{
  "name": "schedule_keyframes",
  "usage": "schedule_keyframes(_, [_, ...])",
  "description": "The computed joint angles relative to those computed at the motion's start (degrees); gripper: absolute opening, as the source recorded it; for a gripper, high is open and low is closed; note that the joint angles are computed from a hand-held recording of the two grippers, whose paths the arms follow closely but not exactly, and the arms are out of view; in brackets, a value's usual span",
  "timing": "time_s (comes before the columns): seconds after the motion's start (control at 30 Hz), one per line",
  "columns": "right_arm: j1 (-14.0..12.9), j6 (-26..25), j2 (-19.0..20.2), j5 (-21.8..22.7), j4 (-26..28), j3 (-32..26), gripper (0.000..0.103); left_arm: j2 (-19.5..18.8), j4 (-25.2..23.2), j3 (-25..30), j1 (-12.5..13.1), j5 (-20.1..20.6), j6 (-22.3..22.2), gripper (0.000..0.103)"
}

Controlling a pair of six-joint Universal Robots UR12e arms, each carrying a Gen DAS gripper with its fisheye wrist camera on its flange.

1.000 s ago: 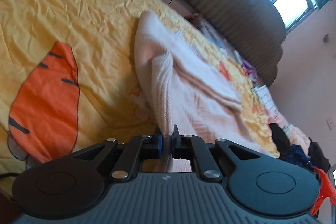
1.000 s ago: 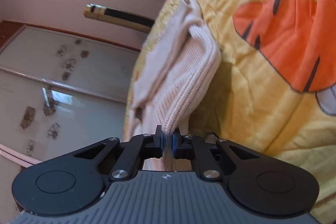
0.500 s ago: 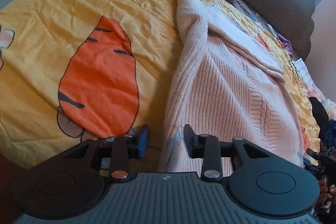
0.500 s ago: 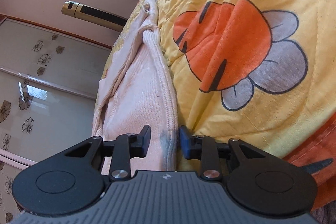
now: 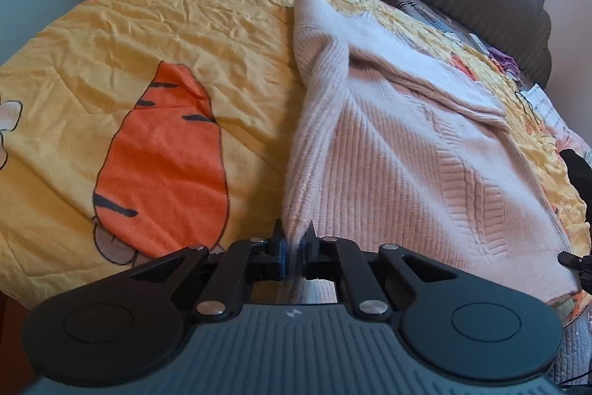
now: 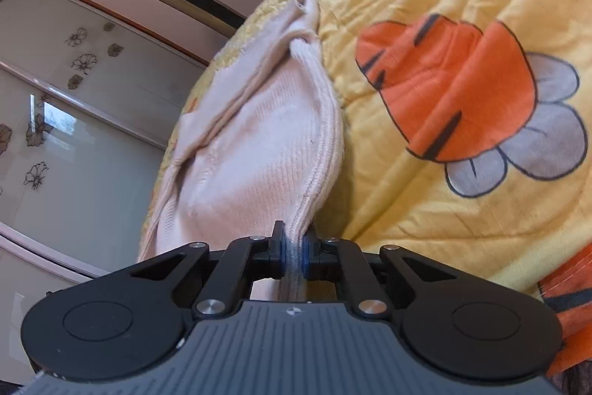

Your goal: Fold small clothes

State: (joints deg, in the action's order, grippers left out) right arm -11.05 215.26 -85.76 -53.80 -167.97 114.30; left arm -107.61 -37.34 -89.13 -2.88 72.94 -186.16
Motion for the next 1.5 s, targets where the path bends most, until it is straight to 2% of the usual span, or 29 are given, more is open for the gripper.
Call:
schedule_keyframes(0.03, [0.0,-1.5,-0.3,-0.8,1.9,-0.3,0.011,-0.1,-0.9,-0.1,0.2,0.1,-0.3,0.007])
schedule_keyframes(0.1, [-0.1,-3.6,-0.6,-1.5,6.8,-0.2,0.010,0.2,0.9,-1.1,0.3,-0.5,-0.9,0.007])
schedule_keyframes(0.13, [-0.4,-3.1,-0.5,-1.0,6.8,0.3,0.009,0.3,1.0,-1.1,0.2,-0.3,-0.5,0.008])
schedule_keyframes(0.17, [-0.6,-1.5,-0.3,-0.2,4.4,1.1,0.010,0.5,1.1,-1.2,0.2,-0.7,0.1,0.008])
schedule_keyframes(0.2, [-0.4,-0.7,-0.4,-0.4,3.5,1.3,0.013,0.6,0.9,-1.4,0.3,-1.6,0.8,0.011])
schedule_keyframes(0.27, [-0.4,1.4,-0.4,-0.2,1.3,1.9,0.025,0.8,-0.4,-1.4,0.6,-3.0,0.5,0.022])
schedule_keyframes(0.3, [-0.4,2.1,-0.6,0.2,1.6,2.0,0.038,0.9,-0.1,-1.7,0.9,-4.7,-0.3,0.036])
schedule_keyframes(0.33, [-0.7,2.9,-0.5,1.8,1.0,2.2,0.042,0.8,0.6,-1.9,1.2,-6.9,-0.9,0.055])
schedule_keyframes(0.37, [-0.8,3.7,-0.5,3.0,0.3,2.4,0.049,0.7,1.3,-2.1,1.4,-8.4,-1.3,0.062])
schedule_keyframes(0.4, [-0.9,4.2,-0.4,3.8,-0.3,2.5,0.054,0.5,1.8,-2.1,1.1,-8.0,-1.3,0.064])
schedule_keyframes(0.47, [-0.5,2.8,-0.3,4.2,1.0,1.9,0.052,0.3,3.1,-2.0,0.1,-5.0,0.7,0.054])
schedule_keyframes(0.5, [-0.3,1.6,-0.2,4.0,2.4,1.5,0.037,0.1,3.1,-1.7,-0.5,-2.2,1.5,0.028])
schedule_keyframes(0.53, [-0.1,0.4,-0.2,3.7,4.5,0.9,0.027,-0.1,2.2,-1.2,-0.5,-1.2,1.6,0.011])
schedule_keyframes(0.57, [0.1,-1.0,-0.2,3.5,6.9,0.4,0.013,-0.2,1.2,-0.8,0.0,-2.5,0.5,0.009])
schedule_keyframes(0.6, [0.2,-1.4,-0.2,3.1,7.0,0.4,0.013,-0.4,-0.4,-0.3,0.6,-4.5,-1.0,0.009])
schedule_keyframes(0.67, [0.4,-1.3,-0.4,2.9,5.5,0.4,0.013,-0.5,-1.7,0.2,1.2,-6.2,-1.7,0.008])
schedule_keyframes(0.73, [0.1,1.1,-0.3,3.7,2.8,0.6,0.013,-0.6,-2.5,0.6,1.9,-8.2,-2.9,0.008])
schedule_keyframes(0.87, [-1.4,10.5,1.4,9.9,-9.6,1.0,0.013,-1.3,-3.5,1.9,3.6,-14.8,-6.6,0.008])
schedule_keyframes(1.0, [-1.8,15.7,3.1,13.3,-17.2,-1.2,0.014,-2.3,0.0,3.5,4.8,-19.5,-10.5,0.008])
schedule_keyframes(1.23, [-1.4,16.6,5.6,13.7,-19.9,-6.2,0.014,-3.8,4.3,6.7,5.3,-22.3,-14.4,0.008])
schedule_keyframes(1.4, [-1.2,19.3,6.4,12.1,-23.8,-7.8,0.014,-5.4,10.1,8.5,5.9,-24.8,-21.0,0.008])
schedule_keyframes(1.5, [-1.0,21.1,8.2,11.2,-27.2,-9.9,0.014,-7.8,13.1,11.3,6.1,-26.4,-27.7,0.008])
